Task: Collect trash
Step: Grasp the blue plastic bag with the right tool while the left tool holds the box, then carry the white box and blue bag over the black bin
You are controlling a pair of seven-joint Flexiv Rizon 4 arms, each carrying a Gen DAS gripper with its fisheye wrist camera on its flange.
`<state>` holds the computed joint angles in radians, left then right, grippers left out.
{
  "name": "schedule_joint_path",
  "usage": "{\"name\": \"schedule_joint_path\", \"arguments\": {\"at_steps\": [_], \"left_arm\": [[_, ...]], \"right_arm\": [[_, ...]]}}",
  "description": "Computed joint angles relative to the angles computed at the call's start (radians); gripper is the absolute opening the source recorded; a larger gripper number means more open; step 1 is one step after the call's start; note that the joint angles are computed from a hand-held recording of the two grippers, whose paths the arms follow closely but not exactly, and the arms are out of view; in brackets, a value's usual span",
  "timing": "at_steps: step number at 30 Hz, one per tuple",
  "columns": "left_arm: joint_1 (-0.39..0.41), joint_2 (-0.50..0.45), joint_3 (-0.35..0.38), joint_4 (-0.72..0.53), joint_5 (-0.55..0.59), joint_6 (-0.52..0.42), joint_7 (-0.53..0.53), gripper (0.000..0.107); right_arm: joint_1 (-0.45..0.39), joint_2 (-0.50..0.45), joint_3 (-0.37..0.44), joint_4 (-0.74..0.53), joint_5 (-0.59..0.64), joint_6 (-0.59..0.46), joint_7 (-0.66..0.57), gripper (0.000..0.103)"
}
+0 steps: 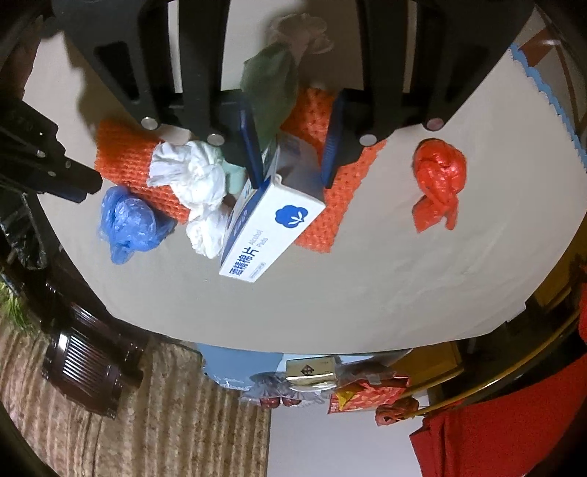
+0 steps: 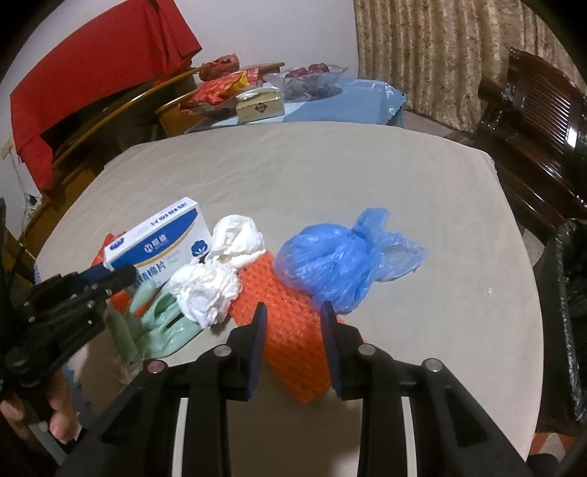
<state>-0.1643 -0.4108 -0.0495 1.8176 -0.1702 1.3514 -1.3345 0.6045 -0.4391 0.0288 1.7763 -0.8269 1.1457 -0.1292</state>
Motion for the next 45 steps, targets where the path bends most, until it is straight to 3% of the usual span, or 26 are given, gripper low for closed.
{"name": "schedule_joint_path", "arguments": {"at_steps": [4, 13, 16, 18, 23, 26, 30, 36, 45], "left_arm": [[-0.028, -0.037, 0.018, -0.042, 0.033, -0.053, -0.019, 0.031], [-0.037, -0.065, 0.026, -0.084, 0.061, -0.071, -0.021, 0.037], [-0.043, -0.074, 0.029, -0.094, 0.069, -0.072, -0.028, 0.038], [-0.045, -0.08, 0.028, -0.102, 0.073, -0.075, -0.03, 0.035], [-0.051, -0.088, 0.031, -0.105, 0.079, -0.057, -0.044, 0.029], [-0.056, -0.085, 0.037, -0.103, 0.082, -0.051, -0.058, 0.029], [-0.068, -0.069, 0.051, -0.094, 0.092, -0.045, -0.091, 0.029], [-0.083, -0.03, 0.061, -0.083, 0.119, -0.039, -0.126, 0.029], [-0.137, 0.062, 0.098, -0.076, 0.215, -0.089, -0.246, 0.029]], "right_arm": [[-0.003, -0.004, -0.001, -0.005, 0.002, -0.003, -0.01, 0.03], [-0.019, -0.018, -0.021, -0.01, -0.005, 0.015, -0.011, 0.034], [-0.019, -0.019, -0.031, -0.008, -0.015, 0.021, -0.002, 0.04], [-0.021, -0.021, -0.035, -0.008, -0.022, 0.024, 0.004, 0.047], [-0.034, -0.056, -0.03, -0.033, -0.001, 0.027, -0.018, 0.047], [-0.059, -0.09, 0.011, -0.06, 0.09, 0.022, -0.11, 0.021], [-0.035, -0.076, -0.028, -0.031, 0.098, 0.071, -0.114, 0.006], [-0.015, 0.012, -0.071, 0.036, 0.02, 0.108, -0.042, 0.005], [-0.076, 0.167, -0.02, 0.144, -0.117, 0.105, 0.076, 0.005]]}}
